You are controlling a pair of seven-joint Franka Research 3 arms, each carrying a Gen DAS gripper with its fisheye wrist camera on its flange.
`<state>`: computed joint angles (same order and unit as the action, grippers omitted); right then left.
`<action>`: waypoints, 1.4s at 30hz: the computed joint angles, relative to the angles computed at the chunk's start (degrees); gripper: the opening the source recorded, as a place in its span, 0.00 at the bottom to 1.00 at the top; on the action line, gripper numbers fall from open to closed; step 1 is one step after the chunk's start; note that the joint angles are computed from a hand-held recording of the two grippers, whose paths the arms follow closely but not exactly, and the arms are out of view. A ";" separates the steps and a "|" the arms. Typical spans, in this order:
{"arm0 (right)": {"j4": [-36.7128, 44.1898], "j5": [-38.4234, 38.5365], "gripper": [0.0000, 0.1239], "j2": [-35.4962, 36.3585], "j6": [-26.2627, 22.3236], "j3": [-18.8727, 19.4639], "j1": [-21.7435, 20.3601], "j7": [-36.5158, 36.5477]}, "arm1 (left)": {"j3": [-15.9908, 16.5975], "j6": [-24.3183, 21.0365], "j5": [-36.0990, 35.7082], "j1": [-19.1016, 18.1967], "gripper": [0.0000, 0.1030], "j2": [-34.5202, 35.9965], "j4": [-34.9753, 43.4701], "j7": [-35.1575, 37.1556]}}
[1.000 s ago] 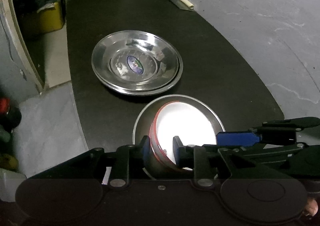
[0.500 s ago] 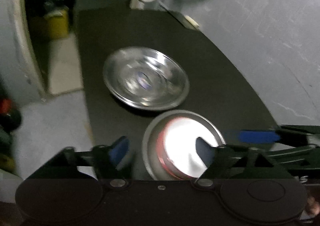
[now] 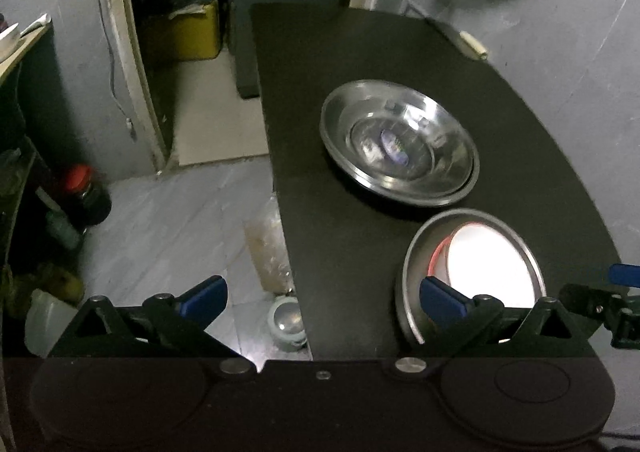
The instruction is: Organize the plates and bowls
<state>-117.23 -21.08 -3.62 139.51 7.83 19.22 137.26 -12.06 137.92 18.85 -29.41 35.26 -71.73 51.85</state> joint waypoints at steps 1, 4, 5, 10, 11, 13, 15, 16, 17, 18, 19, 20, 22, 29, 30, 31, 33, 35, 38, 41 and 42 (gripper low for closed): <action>0.15 0.62 0.83 0.23 -0.44 -0.08 -0.01 -0.31 | -0.08 -0.49 -0.08 -0.04 0.99 0.17 0.24 0.21; -0.20 2.47 0.83 0.32 -0.12 -0.39 -0.03 -1.73 | -0.13 -2.12 -0.21 -0.28 0.99 1.16 1.80 1.07; -0.09 2.67 0.83 0.39 -0.35 -0.38 -0.01 -2.03 | -0.10 -2.35 -0.16 -0.46 0.99 1.10 1.71 1.06; 1.35 3.95 0.83 1.84 -2.44 -0.58 0.27 -3.99 | 0.27 -5.09 0.40 -1.54 0.99 2.71 4.31 1.82; 1.41 4.05 0.83 1.95 -2.56 -0.64 0.37 -4.18 | 0.37 -5.86 0.51 -1.84 0.99 3.44 5.50 2.04; 1.29 4.58 0.83 1.96 -2.14 -0.83 0.45 -4.75 | 0.45 -6.83 0.49 -2.17 0.99 4.15 6.66 2.42; 1.38 4.67 0.83 2.21 -1.88 -0.95 0.49 -5.19 | 0.59 -7.68 0.53 -2.50 0.99 4.85 7.84 2.79; 1.40 4.85 0.83 2.28 -1.74 -1.01 0.51 -5.53 | 0.69 -8.12 0.62 -2.69 0.99 5.15 8.37 3.05; 1.50 4.97 0.83 2.40 -1.69 -1.05 0.55 -5.87 | 0.79 -8.27 0.73 -2.82 0.99 5.17 8.46 3.18; 1.69 4.97 0.83 2.57 -1.80 -1.06 0.61 -6.18 | 0.88 -8.71 0.84 -2.99 0.99 5.49 9.06 3.45; 1.89 4.85 0.83 2.74 -1.90 -1.09 0.66 -6.37 | 0.94 -8.99 0.90 -3.09 0.99 5.73 9.43 3.74; 2.21 4.47 0.83 3.03 -2.14 -1.08 0.74 -6.51 | 0.99 -9.24 0.99 -3.22 0.99 5.97 9.82 4.04; 2.66 3.74 0.83 3.35 -2.78 -1.08 1.00 -6.80 | 1.03 -9.61 1.07 -3.45 0.97 6.52 10.62 4.77; 3.77 1.49 0.82 4.42 -3.74 -1.42 1.78 -6.78 | 1.09 -10.37 0.90 -3.98 0.91 7.62 12.35 7.24; 3.69 1.49 0.82 4.39 -3.61 -1.47 1.82 -6.84 | 0.96 -10.32 0.68 -3.93 0.89 7.67 12.40 7.61; 3.54 1.55 0.80 4.29 -3.33 -1.51 1.84 -6.98 | 0.88 -10.31 0.49 -3.91 0.88 7.74 12.52 7.97; 3.14 1.85 0.76 4.06 -2.47 -1.54 1.84 -7.51 | 0.80 -10.16 0.30 -3.95 0.84 7.79 12.64 8.73; 2.67 2.75 0.72 3.74 -1.37 -1.56 1.75 -8.64 | 0.45 -9.48 -0.29 -3.63 0.78 7.58 12.28 9.58; 2.10 4.42 0.62 3.33 0.08 -1.49 1.62 -10.54 | 0.20 -8.66 -0.94 -3.37 0.70 7.32 11.79 10.38; 2.11 6.22 0.54 3.37 1.10 -1.40 1.54 -12.70 | -0.54 -7.25 -2.39 -2.63 0.58 6.85 10.76 11.17; 2.13 6.92 0.50 3.39 1.37 -1.39 1.52 -13.44 | -0.75 -6.89 -2.76 -2.48 0.53 6.76 10.57 11.56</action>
